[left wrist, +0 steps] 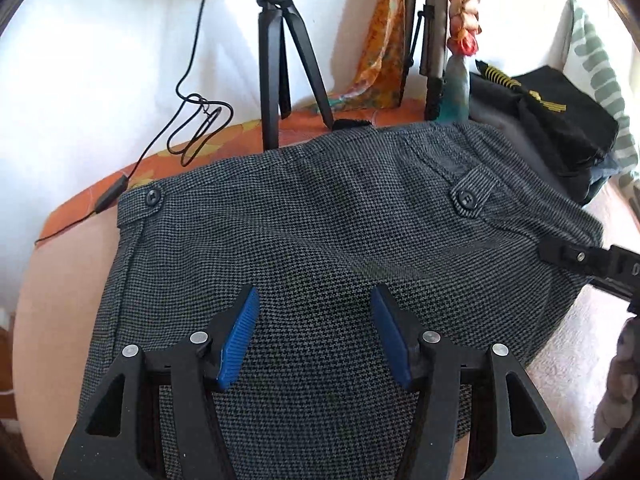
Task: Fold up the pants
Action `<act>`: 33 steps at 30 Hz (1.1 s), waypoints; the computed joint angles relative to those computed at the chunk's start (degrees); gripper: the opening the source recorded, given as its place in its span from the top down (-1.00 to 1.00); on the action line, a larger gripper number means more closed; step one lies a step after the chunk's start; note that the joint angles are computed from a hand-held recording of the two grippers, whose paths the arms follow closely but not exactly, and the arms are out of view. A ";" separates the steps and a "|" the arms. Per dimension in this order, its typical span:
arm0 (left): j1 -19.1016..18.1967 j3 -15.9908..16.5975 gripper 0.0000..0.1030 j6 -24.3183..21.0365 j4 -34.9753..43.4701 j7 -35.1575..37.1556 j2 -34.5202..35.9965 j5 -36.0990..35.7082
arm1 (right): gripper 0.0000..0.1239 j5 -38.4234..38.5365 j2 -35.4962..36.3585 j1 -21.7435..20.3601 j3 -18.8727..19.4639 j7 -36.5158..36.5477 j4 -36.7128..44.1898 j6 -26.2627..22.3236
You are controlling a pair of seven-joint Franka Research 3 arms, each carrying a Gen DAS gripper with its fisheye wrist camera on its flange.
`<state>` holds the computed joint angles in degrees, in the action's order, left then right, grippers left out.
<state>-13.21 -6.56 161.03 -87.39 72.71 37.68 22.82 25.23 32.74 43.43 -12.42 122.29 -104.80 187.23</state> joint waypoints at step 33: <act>2.13 -1.00 -0.11 2.90 -5.77 -0.96 -3.42 1.27 | 0.61 -6.34 -0.07 13.54 -15.97 3.62 0.15 -3.74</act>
